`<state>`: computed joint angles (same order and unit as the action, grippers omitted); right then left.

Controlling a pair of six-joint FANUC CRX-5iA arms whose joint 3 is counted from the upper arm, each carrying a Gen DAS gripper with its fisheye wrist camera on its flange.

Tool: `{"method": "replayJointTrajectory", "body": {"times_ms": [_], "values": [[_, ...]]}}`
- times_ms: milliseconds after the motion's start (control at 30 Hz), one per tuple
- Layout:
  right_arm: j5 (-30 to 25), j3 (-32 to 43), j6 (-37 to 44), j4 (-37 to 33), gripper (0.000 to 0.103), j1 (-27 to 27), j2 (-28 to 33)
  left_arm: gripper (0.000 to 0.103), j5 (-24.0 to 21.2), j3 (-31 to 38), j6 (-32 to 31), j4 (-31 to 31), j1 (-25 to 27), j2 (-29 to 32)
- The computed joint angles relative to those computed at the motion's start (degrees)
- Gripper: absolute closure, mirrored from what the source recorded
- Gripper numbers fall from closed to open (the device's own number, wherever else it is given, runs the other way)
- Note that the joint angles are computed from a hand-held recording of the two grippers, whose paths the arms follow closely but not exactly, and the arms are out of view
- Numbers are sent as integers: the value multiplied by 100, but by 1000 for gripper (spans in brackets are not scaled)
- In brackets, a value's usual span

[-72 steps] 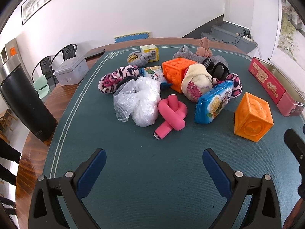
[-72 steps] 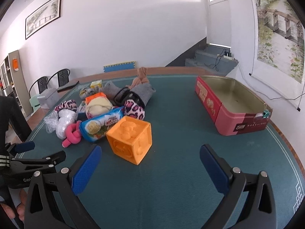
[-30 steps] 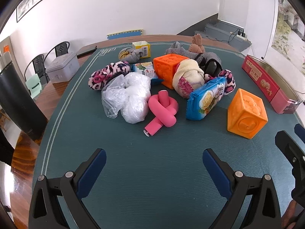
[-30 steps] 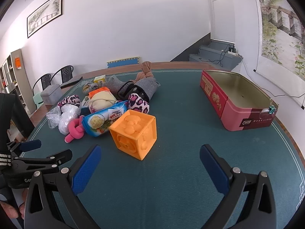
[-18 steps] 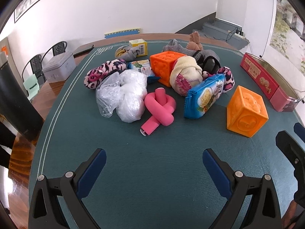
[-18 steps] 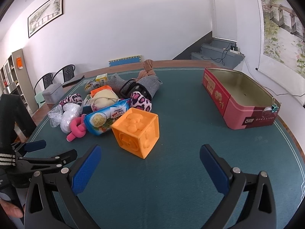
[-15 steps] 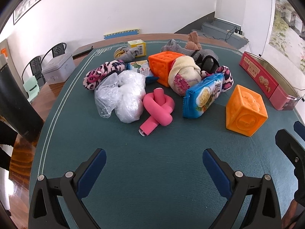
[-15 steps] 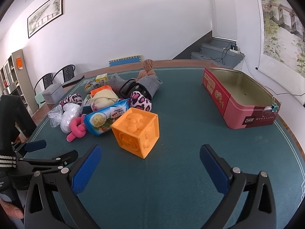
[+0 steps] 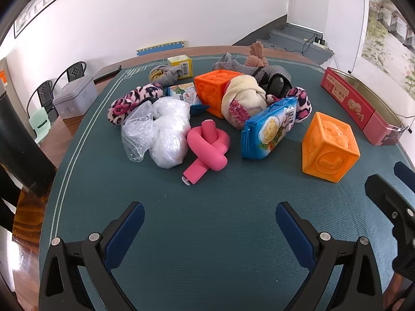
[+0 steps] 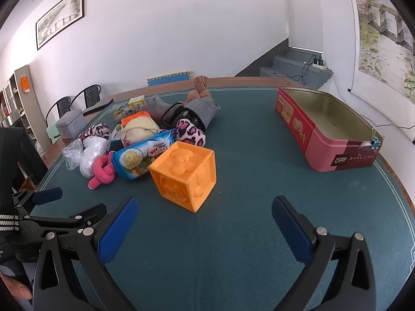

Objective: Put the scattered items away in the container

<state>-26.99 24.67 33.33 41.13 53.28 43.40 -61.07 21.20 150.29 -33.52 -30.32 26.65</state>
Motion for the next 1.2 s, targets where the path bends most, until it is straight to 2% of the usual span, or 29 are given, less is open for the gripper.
{"method": "replayJointTrajectory", "body": {"times_ms": [867,1000,1200], "values": [[204,-255,-403,359,0,-40,-118,1,63,-18,-128,117,55,38],[151,-186,-264,219,0,-27,-96,1,336,-215,-99,235,145,-85],[278,-307,-385,294,0,-49,-167,1,653,-520,275,140,250,-317]]}}
